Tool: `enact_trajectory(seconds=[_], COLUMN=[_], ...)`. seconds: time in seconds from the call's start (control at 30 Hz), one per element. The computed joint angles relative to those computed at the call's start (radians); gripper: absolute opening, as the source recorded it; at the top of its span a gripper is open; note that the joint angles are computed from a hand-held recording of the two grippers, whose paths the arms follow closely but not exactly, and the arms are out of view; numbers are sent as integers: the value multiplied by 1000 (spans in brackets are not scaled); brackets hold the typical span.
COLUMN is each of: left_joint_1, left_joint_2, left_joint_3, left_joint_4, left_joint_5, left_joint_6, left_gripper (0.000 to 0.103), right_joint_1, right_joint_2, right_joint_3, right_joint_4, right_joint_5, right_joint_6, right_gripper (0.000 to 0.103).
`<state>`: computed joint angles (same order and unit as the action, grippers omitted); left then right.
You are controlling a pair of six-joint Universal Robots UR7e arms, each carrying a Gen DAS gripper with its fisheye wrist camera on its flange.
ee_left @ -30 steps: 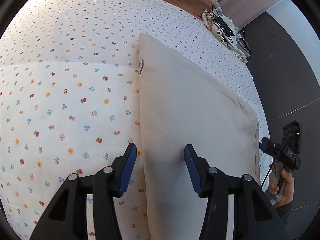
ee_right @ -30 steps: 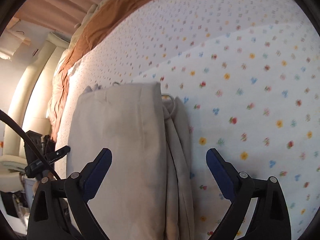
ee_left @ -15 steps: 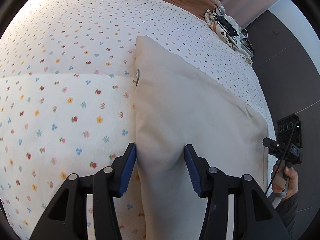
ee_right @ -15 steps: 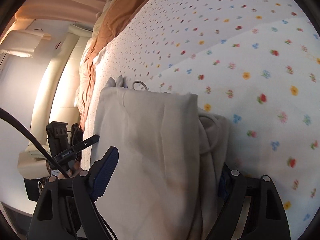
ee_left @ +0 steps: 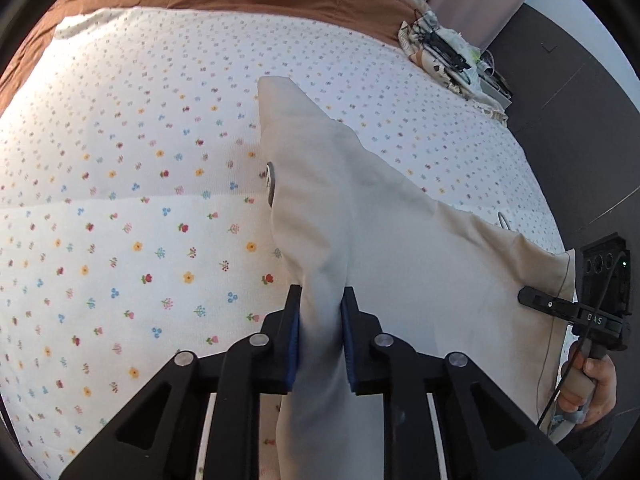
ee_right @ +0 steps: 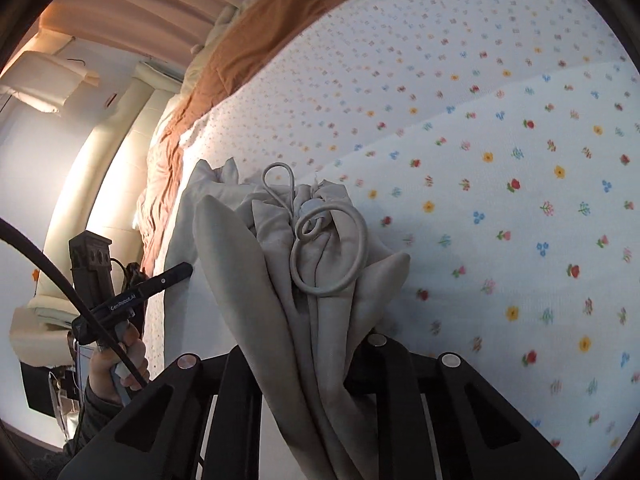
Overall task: Fold large clothes
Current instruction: 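Lift the folded jacket with both tools and carry it toward the headboard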
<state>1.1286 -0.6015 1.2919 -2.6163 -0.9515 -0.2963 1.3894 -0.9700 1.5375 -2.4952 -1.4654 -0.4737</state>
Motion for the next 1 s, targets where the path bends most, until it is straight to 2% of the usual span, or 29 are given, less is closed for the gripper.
enact_trajectory(seconds=[0.23,0.5,0.77,0.93,1.0], left_joint_1=[-57,-130,-215,-274,-295], left_joint_2=[-73,-166,-258,-316,-339], left_joint_3=[113,246,375,455,487], left_joint_4=[-127,-260,-377,-430,-454], left_joint_5=[36,51,61,96,106], left_joint_6=[40,56,83,89,81], left_gripper=[18,17,17,16,16], right_joint_1=[25,43,-12,-59,-57], right_joint_2=[-110,-263,-434,-556,-596], right_joint_3=[206,419,607,711,750], right_joint_4=[-202,-355,-433,-446,-468], right_joint_5=[40,81,179,245,257], right_joint_6=[-17,-34,-87,-123,-117], right_gripper=[10,10,10,10,10])
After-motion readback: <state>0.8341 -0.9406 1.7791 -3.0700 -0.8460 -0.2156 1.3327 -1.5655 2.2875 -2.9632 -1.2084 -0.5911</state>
